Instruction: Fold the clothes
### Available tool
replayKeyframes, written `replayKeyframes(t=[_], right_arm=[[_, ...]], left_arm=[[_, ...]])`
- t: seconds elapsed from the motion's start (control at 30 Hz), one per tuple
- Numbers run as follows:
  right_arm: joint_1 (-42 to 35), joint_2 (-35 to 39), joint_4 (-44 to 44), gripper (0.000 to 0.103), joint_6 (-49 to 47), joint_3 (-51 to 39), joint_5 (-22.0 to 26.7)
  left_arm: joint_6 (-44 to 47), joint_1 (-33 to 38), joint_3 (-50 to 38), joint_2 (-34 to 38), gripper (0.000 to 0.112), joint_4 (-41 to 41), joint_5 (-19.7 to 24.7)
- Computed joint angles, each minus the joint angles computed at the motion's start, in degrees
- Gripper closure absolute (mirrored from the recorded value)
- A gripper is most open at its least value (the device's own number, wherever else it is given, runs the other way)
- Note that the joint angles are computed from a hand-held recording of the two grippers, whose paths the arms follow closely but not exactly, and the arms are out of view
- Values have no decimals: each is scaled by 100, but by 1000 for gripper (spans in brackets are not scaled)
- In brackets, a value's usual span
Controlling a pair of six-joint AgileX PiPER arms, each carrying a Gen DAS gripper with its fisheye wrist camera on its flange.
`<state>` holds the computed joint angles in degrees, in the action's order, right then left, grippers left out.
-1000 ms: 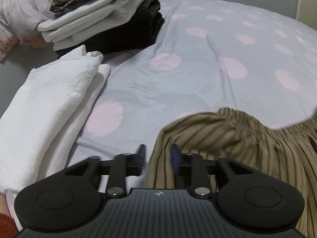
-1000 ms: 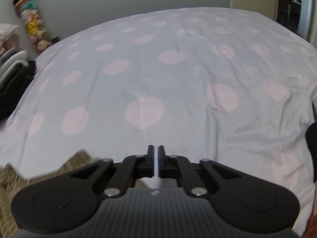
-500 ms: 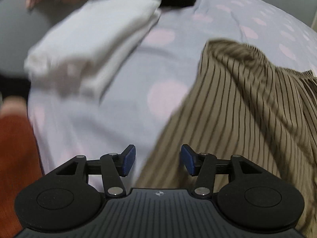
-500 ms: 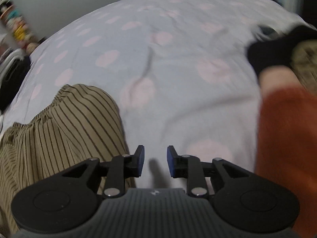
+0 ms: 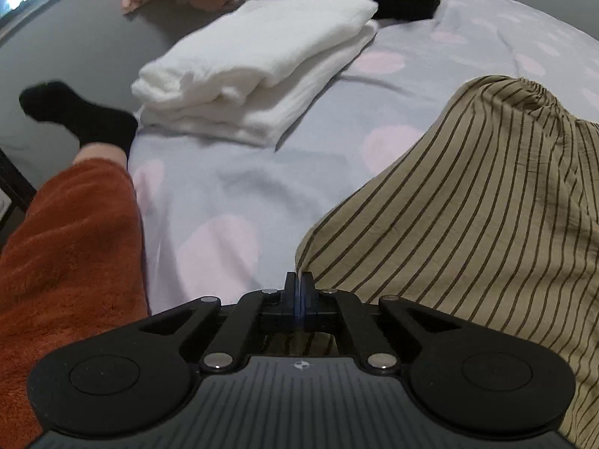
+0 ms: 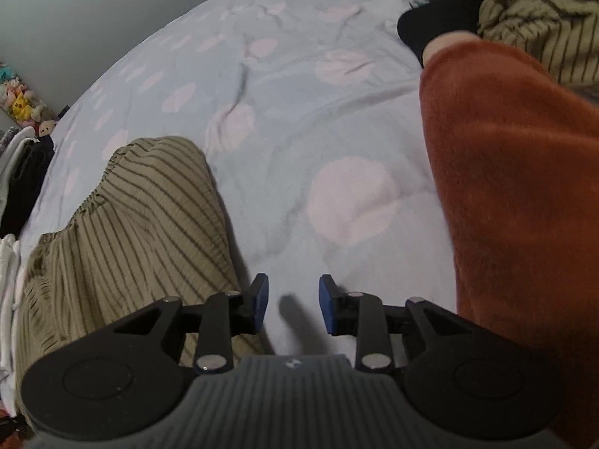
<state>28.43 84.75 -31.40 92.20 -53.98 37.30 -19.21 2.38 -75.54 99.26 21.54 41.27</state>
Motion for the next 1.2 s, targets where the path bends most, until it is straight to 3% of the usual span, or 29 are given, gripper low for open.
replayKeyframes(t=[0.1, 0.17, 0.2, 0.23, 0.3, 0.4, 0.53, 0.67, 0.8, 0.87, 0.97, 1.07, 1.13, 1.2], right_arm=[[-51, -145, 66, 61, 106, 270, -598], [65, -133, -30, 61, 166, 249, -727], [130, -71, -37, 68, 78, 172, -731], [191, -8, -37, 84, -19, 94, -735], [371, 227, -111, 100, -218, -192, -503], [694, 446, -580, 101, -58, -544, -205], [1080, 692, -964, 101, 71, -1087, -243], [1301, 1468, -564, 100, -842, -2056, -186], [1381, 2091, 131, 89, -1878, -2808, -144], [1406, 2045, 176, 86, -1972, -2789, -165], [1487, 1481, -631, 72, -1196, -2177, -227], [1531, 791, -1451, 72, -26, -1439, 66], [1407, 475, -1580, 71, 516, -1026, 287], [1108, 292, -1322, 70, 871, -664, 181]], left_arm=[[-103, -39, 81, -15, 111, 116, -78], [-230, -101, 148, -19, 110, 288, -124], [-284, -133, 143, 8, 110, 362, -121], [-334, -162, 139, 33, 110, 433, -120], [-419, -193, 156, 51, 110, 512, -145], [-510, -208, 197, -1, 110, 474, -160], [-449, -151, 155, -10, 110, 277, -142], [-376, -130, 153, -12, 110, 209, -141], [-189, -33, 140, -18, 110, -8, -164], [-107, 7, 130, -18, 110, -113, -163], [-39, 35, 102, -2, 110, -215, -146], [3, 46, 73, 20, 110, -272, -123], [16, 44, 68, 26, 110, -289, -119], [-2, 32, 72, 31, 110, -267, -120]])
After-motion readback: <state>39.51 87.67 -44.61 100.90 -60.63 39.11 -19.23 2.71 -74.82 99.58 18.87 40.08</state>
